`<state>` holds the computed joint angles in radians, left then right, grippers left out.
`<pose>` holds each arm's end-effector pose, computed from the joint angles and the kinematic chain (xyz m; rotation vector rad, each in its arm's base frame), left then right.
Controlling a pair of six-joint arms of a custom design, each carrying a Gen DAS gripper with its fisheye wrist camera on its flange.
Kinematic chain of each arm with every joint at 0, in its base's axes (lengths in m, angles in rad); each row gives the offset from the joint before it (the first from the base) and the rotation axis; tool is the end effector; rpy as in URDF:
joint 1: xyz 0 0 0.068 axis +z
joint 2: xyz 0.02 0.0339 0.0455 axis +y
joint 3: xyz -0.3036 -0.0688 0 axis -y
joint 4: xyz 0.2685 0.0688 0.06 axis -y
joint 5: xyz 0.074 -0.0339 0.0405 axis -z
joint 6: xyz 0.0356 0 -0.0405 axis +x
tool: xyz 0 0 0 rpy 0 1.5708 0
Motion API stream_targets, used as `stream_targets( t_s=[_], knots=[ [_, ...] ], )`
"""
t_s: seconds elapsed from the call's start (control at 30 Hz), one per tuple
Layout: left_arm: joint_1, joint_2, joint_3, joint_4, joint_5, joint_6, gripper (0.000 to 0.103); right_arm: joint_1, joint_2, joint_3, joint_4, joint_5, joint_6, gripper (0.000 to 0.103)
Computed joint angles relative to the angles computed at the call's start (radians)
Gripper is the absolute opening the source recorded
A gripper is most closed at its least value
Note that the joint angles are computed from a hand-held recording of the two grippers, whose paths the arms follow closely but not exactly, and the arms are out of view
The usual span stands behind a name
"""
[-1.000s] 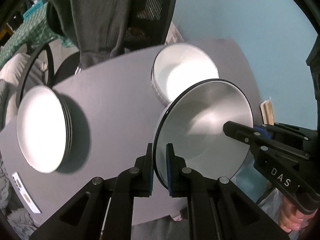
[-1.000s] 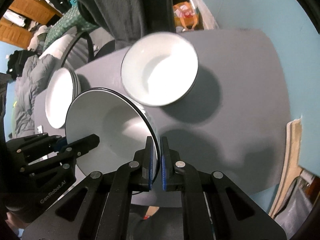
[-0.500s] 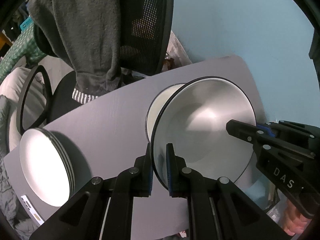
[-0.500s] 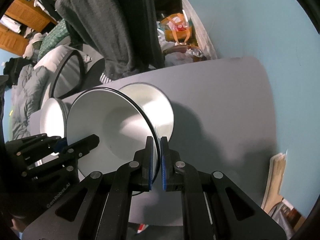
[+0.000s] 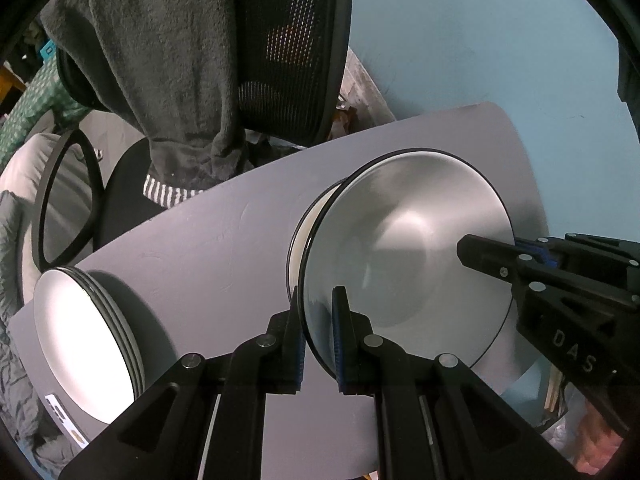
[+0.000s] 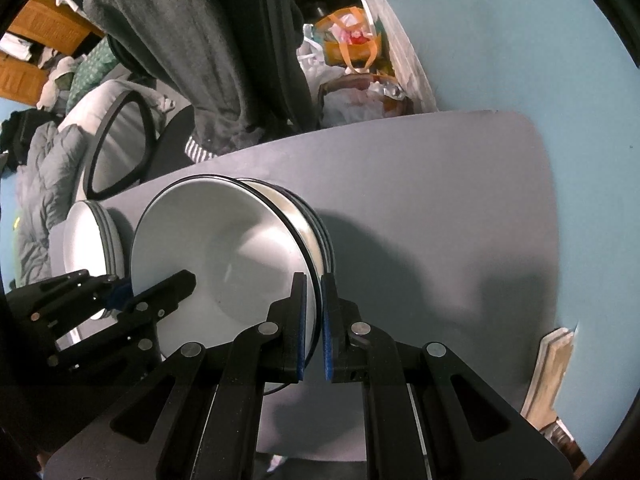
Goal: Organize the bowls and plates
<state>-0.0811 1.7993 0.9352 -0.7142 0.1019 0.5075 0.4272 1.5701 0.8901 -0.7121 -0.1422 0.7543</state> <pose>0.3066 -0.0286 0.1346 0.9054 2.9893 -0.1581 0.2579 0.1230 0.1874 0.4781 3.0168 0.3331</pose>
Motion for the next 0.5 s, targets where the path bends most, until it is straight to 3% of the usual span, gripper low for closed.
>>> stream_targets(
  t_s=[0.5],
  knots=[
    [-0.014,-0.026,0.000,0.005,-0.026,-0.013,0.020,-0.013,0.025,0.037,-0.049,0.004,-0.055,0.010]
  ],
)
